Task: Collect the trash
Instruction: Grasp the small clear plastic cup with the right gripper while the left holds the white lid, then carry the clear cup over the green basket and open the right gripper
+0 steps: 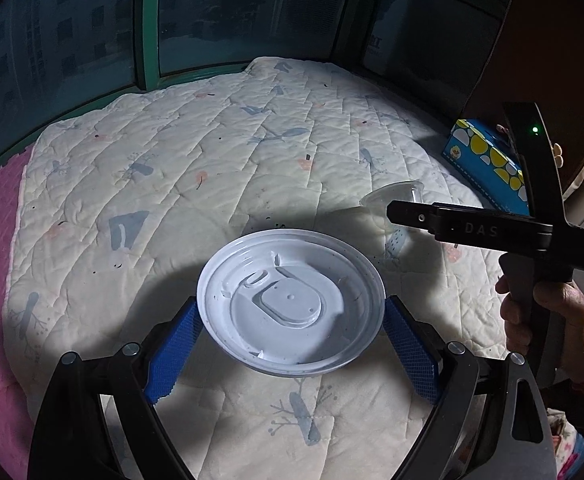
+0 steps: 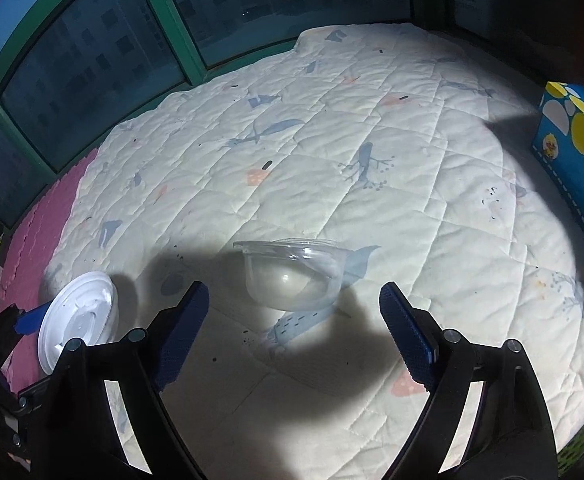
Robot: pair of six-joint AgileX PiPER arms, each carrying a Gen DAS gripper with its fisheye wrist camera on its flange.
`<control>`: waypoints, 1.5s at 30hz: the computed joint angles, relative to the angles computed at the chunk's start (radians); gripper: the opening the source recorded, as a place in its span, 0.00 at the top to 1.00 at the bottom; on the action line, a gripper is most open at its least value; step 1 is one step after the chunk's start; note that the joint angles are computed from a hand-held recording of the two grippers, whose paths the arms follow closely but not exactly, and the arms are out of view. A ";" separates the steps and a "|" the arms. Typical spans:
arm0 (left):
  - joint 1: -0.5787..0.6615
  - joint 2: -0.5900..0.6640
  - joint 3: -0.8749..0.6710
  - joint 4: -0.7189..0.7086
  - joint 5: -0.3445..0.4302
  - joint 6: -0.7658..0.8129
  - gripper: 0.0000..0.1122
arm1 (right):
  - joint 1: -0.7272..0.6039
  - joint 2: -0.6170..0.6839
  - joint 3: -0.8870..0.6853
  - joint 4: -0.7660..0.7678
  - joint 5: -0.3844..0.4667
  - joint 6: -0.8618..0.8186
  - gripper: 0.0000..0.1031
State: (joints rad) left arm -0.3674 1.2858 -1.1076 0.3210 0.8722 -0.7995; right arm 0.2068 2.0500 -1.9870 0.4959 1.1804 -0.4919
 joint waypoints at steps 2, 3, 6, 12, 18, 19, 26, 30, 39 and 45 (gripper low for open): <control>-0.003 0.002 -0.002 0.003 0.001 -0.002 0.22 | 0.008 0.015 -0.015 -0.009 -0.001 0.013 0.21; -0.002 0.002 -0.003 0.001 0.000 0.000 0.22 | 0.011 0.022 -0.025 -0.012 0.002 0.018 0.23; -0.004 0.001 -0.003 0.002 0.002 0.000 0.23 | 0.016 0.040 -0.047 -0.022 0.010 0.034 0.33; -0.015 0.006 -0.012 0.008 0.013 -0.015 0.23 | -0.003 0.008 0.000 0.009 -0.005 0.008 0.45; -0.056 0.018 -0.038 0.022 0.029 -0.044 0.23 | -0.049 -0.078 0.119 0.070 -0.026 -0.056 0.45; -0.067 0.021 -0.044 0.030 0.034 -0.051 0.23 | -0.060 -0.098 0.147 0.080 -0.032 -0.072 0.45; -0.138 0.045 -0.085 0.058 0.052 -0.090 0.23 | -0.142 -0.232 0.315 0.129 -0.062 -0.172 0.45; -0.192 0.072 -0.123 0.074 0.065 -0.111 0.23 | -0.201 -0.292 0.383 0.147 -0.064 -0.221 0.45; -0.296 0.171 -0.244 0.081 0.071 -0.131 0.23 | -0.385 -0.378 0.490 0.191 -0.038 -0.312 0.45; -0.353 0.257 -0.349 0.068 0.068 -0.113 0.23 | -0.530 -0.389 0.513 0.197 -0.014 -0.354 0.45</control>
State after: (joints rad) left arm -0.7204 1.5423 -1.4564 0.3887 0.9397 -0.9127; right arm -0.3234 1.6611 -1.4741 0.6933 1.1669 -0.8455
